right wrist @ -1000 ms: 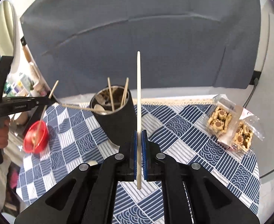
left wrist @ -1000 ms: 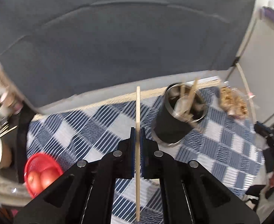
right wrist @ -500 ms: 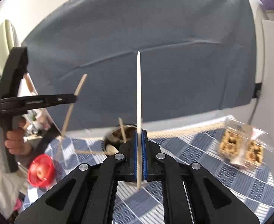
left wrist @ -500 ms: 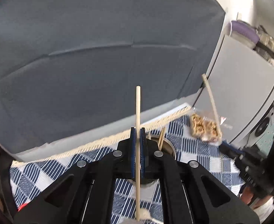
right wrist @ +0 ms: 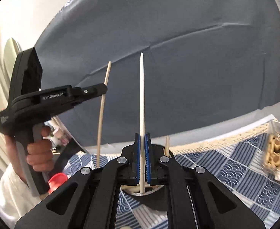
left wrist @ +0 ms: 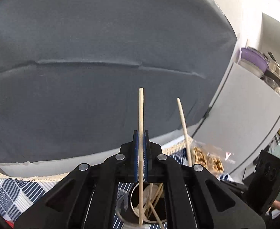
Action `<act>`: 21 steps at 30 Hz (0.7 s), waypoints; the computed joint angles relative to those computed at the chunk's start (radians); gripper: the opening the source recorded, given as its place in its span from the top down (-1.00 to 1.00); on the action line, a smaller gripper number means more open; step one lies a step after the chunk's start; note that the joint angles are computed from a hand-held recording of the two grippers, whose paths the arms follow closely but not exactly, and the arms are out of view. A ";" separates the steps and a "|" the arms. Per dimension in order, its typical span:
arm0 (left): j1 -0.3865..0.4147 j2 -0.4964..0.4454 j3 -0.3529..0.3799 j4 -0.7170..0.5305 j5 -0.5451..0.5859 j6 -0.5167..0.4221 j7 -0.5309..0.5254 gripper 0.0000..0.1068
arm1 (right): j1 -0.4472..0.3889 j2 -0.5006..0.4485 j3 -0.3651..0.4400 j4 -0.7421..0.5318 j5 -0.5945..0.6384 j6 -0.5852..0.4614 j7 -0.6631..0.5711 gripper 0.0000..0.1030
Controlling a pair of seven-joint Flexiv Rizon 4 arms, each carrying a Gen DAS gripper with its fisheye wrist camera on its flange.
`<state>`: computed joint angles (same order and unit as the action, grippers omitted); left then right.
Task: Organize utensils
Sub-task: 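Lower both chopsticks into the black holder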
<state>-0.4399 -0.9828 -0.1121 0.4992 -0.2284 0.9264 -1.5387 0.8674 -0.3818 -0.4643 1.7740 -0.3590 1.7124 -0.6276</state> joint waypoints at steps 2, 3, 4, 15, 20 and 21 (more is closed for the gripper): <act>-0.006 -0.018 0.009 -0.014 0.004 0.022 -0.025 0.91 | -0.076 -0.030 0.082 -0.033 0.011 0.026 -0.024 0.91; -0.006 -0.023 0.005 -0.015 0.002 0.031 -0.025 0.91 | -0.110 -0.042 0.121 -0.046 0.018 0.034 -0.042 0.91; -0.007 -0.033 -0.003 -0.025 -0.003 0.033 -0.019 0.91 | -0.137 -0.053 0.153 -0.061 0.027 0.038 -0.059 0.91; -0.050 -0.117 0.100 -0.148 0.104 -0.018 -0.165 0.91 | -0.415 -0.161 0.505 -0.161 0.053 0.064 -0.258 0.91; -0.054 -0.062 0.089 -0.025 0.135 0.016 -0.178 0.91 | -0.523 -0.171 0.642 -0.154 0.039 0.039 -0.327 0.91; -0.059 -0.048 0.105 -0.001 0.150 0.027 -0.205 0.91 | -0.548 -0.173 0.674 -0.153 0.036 0.031 -0.341 0.91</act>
